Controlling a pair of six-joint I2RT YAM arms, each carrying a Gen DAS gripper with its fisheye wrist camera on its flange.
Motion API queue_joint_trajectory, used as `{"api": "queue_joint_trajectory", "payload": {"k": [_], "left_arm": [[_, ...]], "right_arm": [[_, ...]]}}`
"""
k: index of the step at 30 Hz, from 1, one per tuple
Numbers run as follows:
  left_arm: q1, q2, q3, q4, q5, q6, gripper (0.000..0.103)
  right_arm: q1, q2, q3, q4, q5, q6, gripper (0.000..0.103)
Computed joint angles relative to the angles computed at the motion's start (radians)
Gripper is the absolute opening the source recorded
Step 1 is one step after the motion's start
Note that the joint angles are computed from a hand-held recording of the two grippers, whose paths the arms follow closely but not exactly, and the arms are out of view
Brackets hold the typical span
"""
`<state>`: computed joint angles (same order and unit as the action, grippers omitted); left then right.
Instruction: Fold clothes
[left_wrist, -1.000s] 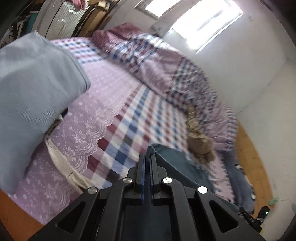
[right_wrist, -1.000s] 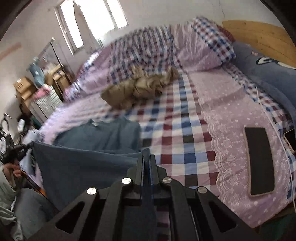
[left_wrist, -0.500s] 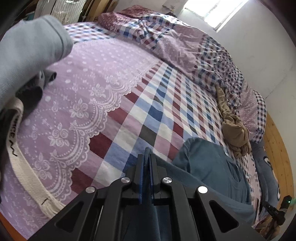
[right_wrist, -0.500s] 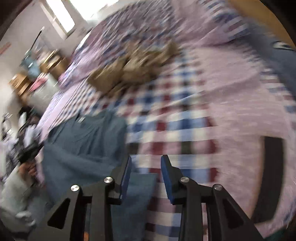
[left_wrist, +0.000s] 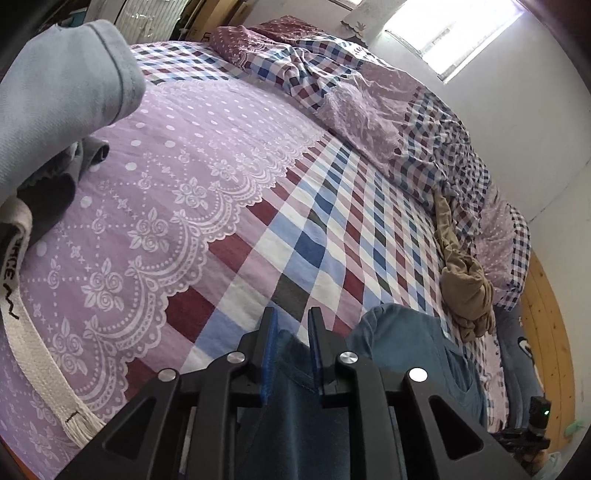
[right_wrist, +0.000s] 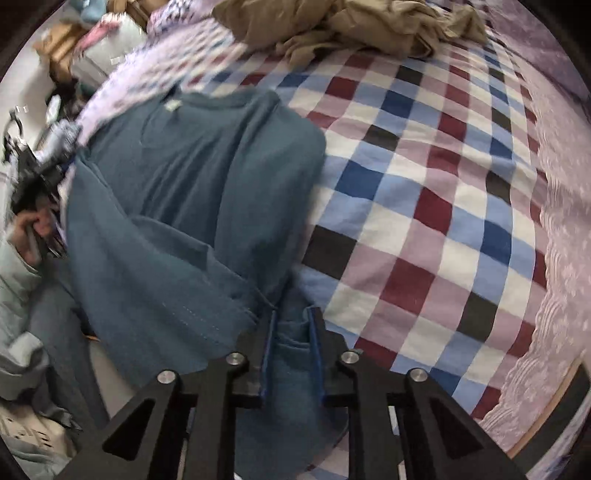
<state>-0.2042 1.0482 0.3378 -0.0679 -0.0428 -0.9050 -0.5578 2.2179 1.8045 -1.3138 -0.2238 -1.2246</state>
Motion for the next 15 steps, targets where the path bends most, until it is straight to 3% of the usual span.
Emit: {"api": "queue_joint_trajectory", "payload": {"k": [4,9,15], "left_arm": [[0.009,-0.01,-0.01,0.01,0.021,-0.004,0.016],[0.017,-0.037,-0.023,0.016,0.033,-0.009,0.016],[0.024,-0.057,-0.033,0.018,0.046,-0.01,0.016]], "right_arm": [[-0.011,-0.091,-0.093,0.137,-0.024,0.021,0.0],[-0.094,-0.108,-0.027,0.195,-0.108,0.118,0.0],[-0.145,-0.047,0.049,0.218,-0.058,0.197,0.0]]}}
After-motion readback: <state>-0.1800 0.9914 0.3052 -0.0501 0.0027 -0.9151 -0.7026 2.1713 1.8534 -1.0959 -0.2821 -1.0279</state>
